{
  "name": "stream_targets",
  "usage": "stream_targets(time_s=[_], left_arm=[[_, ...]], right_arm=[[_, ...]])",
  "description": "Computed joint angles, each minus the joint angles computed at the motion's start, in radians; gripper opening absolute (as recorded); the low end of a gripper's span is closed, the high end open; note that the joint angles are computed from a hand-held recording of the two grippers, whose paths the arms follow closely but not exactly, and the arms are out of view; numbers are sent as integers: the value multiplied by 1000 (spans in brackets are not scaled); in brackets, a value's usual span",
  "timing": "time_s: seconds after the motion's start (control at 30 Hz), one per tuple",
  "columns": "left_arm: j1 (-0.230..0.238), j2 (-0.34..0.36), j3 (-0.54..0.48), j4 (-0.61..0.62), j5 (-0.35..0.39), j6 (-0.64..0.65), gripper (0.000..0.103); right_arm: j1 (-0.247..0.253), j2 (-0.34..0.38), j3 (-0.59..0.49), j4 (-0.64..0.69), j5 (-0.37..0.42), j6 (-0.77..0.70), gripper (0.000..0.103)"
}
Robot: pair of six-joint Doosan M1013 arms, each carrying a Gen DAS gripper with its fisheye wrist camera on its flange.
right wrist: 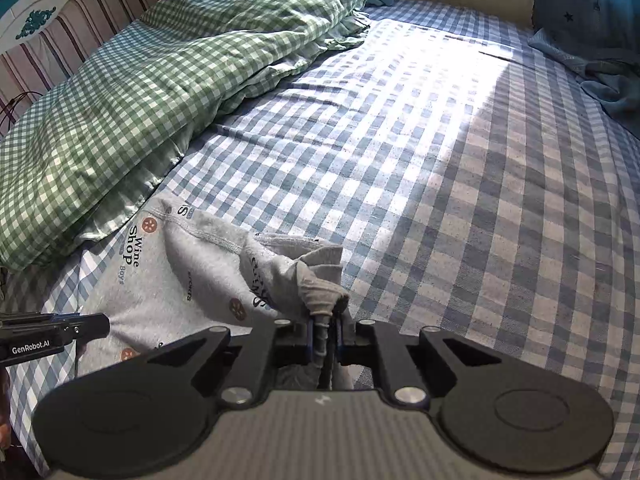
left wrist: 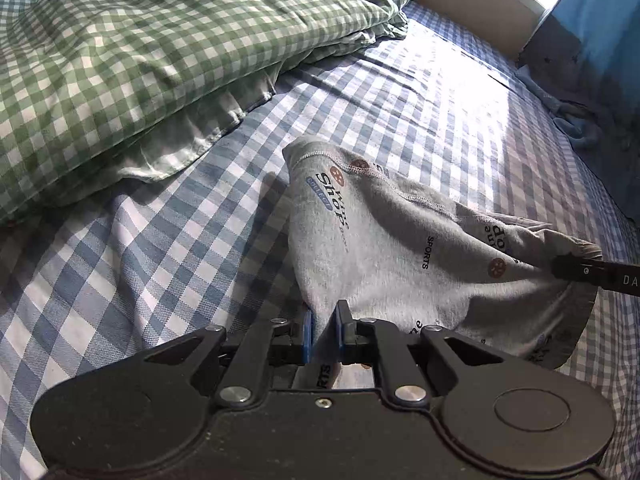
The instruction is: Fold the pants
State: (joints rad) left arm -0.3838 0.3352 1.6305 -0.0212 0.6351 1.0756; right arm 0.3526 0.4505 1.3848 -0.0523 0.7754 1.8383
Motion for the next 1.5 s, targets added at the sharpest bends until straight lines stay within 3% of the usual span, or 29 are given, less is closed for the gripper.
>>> stream_targets(time_s=[0.2,0.27,0.37,0.43,0.53,0.7,0.87,1.1,1.27,1.5], left_arm=[[6,12,6,-20,15,12,13],[8,14,5,-19,21,12,14],[10,17,1,-8,40,7,17],[11,13,6,15,43,-14,20],[12,-1,18,42,36,-48,37],[-10,-29,30,174,62,-186,79],[-33,-66,48,229,67,-275,93],[-99,-144,103,412,47,-443,102],[-159,-201,152,550,69,-567,102],[-239,-280,236,637,98,-667,102]], right_arm=[[-3,10,-2,-15,25,55,13],[0,4,9,-58,20,105,38],[-1,-15,35,-107,-8,156,54],[-5,-31,55,-130,-27,187,58],[-7,-59,91,-167,-59,241,69],[5,-115,166,-239,-127,328,85],[23,-161,223,-291,-190,398,96],[64,-230,308,-411,-293,513,103],[98,-289,378,-503,-347,599,103],[148,-366,472,-619,-379,718,103]])
